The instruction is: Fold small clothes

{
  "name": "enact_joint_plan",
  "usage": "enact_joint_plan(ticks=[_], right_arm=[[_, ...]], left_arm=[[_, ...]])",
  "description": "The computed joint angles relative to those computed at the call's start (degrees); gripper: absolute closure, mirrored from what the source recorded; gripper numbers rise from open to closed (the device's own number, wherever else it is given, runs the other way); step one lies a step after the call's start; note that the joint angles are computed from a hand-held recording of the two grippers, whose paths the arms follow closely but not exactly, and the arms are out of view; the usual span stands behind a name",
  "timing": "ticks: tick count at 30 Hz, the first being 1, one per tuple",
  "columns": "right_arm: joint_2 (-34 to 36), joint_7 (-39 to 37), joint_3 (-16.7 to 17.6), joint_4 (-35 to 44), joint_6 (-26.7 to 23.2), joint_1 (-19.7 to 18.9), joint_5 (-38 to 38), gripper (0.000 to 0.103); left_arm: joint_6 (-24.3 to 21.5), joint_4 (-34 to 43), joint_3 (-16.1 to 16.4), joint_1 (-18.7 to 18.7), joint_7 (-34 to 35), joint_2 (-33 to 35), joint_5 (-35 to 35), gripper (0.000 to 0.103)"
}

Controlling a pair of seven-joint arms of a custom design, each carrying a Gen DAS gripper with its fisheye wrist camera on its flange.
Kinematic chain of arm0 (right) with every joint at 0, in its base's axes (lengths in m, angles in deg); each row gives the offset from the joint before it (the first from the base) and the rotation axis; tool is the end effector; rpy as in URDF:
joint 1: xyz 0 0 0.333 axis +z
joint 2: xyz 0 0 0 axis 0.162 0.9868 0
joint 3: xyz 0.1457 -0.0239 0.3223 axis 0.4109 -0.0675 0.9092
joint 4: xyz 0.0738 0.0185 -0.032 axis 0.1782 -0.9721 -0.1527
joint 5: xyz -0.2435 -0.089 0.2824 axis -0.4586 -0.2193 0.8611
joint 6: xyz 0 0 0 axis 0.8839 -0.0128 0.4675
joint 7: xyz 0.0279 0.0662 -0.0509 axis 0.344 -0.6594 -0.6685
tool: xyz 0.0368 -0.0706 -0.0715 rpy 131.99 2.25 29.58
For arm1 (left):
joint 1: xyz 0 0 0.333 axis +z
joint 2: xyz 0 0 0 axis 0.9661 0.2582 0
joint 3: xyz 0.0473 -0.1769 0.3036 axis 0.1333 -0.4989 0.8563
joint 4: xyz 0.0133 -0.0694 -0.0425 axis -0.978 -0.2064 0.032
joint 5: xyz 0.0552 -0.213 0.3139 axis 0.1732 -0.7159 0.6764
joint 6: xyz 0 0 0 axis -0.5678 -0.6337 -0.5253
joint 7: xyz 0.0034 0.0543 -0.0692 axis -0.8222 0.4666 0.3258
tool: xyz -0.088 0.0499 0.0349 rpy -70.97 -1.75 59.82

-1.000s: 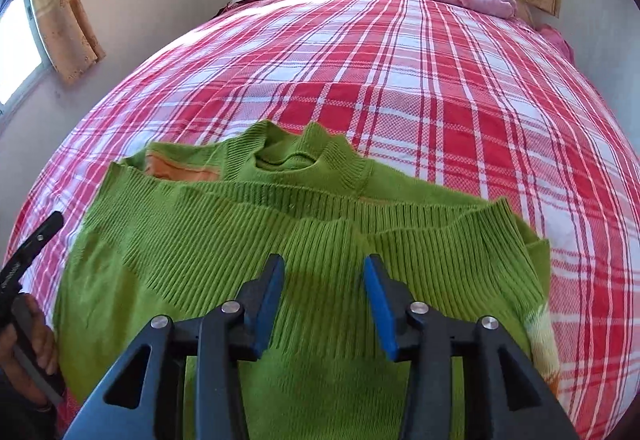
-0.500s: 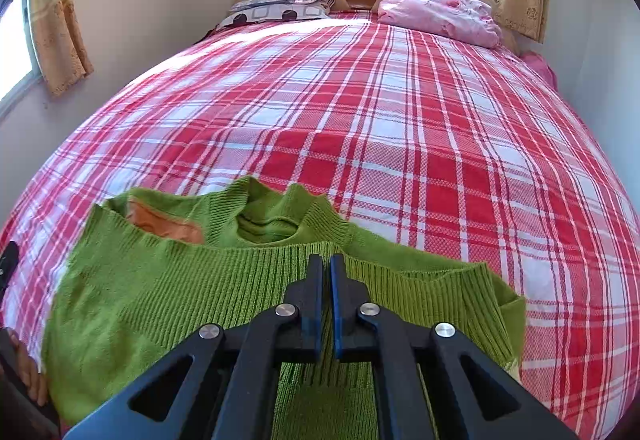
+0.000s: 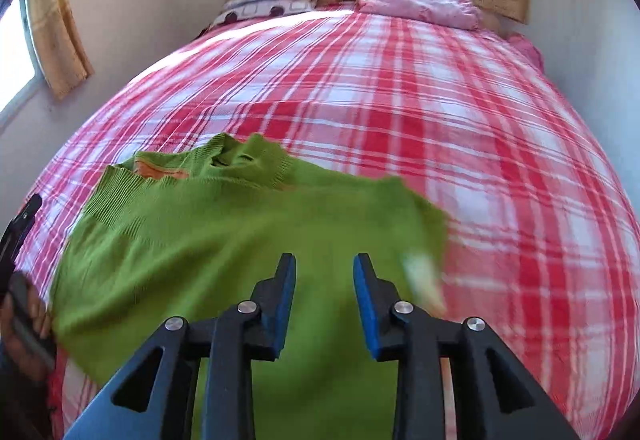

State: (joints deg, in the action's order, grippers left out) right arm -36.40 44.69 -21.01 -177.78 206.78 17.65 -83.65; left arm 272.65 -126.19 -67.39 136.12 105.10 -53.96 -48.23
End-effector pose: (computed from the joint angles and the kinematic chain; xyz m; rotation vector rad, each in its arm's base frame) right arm 0.5143 0.0799 0.5961 -1.8873 1.7103 -0.5681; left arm 0.4776 -0.1391 0.5071 -1.8360 1.2464 -1.1319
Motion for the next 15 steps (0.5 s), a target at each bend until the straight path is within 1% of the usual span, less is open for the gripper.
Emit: enact_joint_plan(ticks=[2, 4, 7, 9, 11, 12, 13, 15], right_arm=[[-5.57, -0.77, -1.64, -5.19, -0.15, -0.42, 2.1, 0.072], [-10.71, -2.9, -3.74, -9.95, -1.15, 0.22, 5.6, 0.072], [-15.24, -7.93, -7.6, -14.29, -3.78, 3.37, 13.1, 0.072], [-15.95, -10.35, -8.99, -15.93, -4.63, 4.4, 17.25, 0.072], [-15.57, -10.44, -7.65, -17.15, -3.47, 3.2, 17.68, 0.074], [-15.54, -10.68, -7.43, -17.6, -2.86, 3.12, 18.28, 0.082], [-15.94, -11.11, -7.04, -18.15, -2.09, 3.16, 18.58, 0.097], [-17.85, -10.64, -5.15, -19.64, -0.41, 1.9, 16.85, 0.098]], left_arm=[[0.57, -1.17, 0.73, -0.23, -1.86, -2.46, -1.93, 0.005], [0.64, -1.76, 1.27, 0.0, -3.37, -3.03, -2.77, 0.003], [0.0, -1.93, 2.96, -1.32, -4.54, 0.25, -2.87, 0.002], [-1.01, -1.45, 4.31, -2.92, -3.74, 3.38, -2.38, 0.002], [-2.47, -0.95, 4.61, -3.72, -2.62, 4.37, -2.42, 0.002], [-2.47, -0.86, 3.77, -3.06, -2.51, 3.96, -2.51, 0.002], [-2.38, -0.95, 3.69, -3.04, -2.4, 3.54, -2.39, 0.002], [-3.21, -0.9, 3.49, -2.9, -2.28, 2.51, -1.98, 0.002]])
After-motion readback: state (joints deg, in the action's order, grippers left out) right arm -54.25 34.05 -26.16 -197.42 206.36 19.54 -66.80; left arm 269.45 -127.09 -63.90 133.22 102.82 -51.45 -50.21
